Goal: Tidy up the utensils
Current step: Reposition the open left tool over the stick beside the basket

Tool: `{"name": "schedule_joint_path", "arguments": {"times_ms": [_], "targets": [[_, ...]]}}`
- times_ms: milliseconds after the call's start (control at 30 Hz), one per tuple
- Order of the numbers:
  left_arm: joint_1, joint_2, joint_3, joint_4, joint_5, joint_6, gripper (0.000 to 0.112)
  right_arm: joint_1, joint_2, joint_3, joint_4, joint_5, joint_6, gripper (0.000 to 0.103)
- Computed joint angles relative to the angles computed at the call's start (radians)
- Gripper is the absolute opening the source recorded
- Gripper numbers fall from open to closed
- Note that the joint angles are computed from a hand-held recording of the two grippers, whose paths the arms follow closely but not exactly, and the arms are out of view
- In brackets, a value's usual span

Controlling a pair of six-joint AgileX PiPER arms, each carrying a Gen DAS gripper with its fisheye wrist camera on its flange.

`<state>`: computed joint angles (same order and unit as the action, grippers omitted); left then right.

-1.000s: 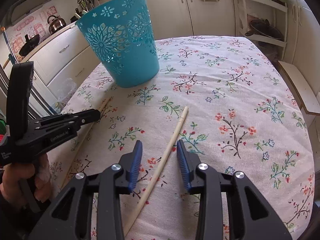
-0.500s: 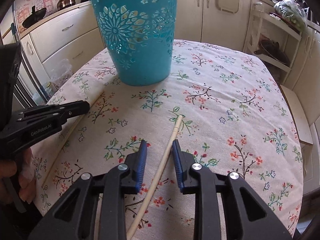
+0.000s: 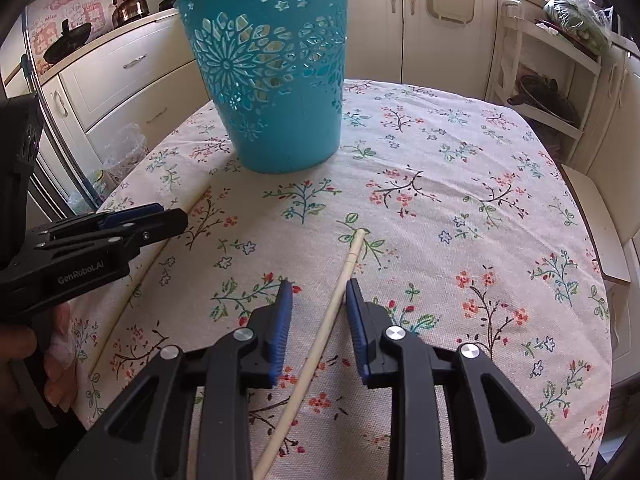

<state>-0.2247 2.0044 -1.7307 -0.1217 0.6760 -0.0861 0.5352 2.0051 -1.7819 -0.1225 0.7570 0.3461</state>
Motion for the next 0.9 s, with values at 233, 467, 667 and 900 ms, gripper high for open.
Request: {"name": "schedule_joint_path", "arguments": {"times_ms": [233,467,667,900], "targets": [[0.002,-0.005,0.008,0.007,-0.005,-0.015,0.039,0.007,0.007,-0.013,0.005,0.009,-0.025,0.037],[-0.002,-0.005,0.007,0.019,-0.005,-0.027,0.042,0.009,0.003,-0.006,0.004,0.003,-0.016,0.038],[-0.002,-0.004,0.006,0.020,-0.004,-0.026,0.043,0.004,-0.001,0.002,0.012,-0.004,-0.018,0.038],[-0.002,-0.007,0.010,0.020,-0.005,-0.026,0.043,0.005,-0.001,0.003,0.011,-0.004,-0.018,0.041]]}}
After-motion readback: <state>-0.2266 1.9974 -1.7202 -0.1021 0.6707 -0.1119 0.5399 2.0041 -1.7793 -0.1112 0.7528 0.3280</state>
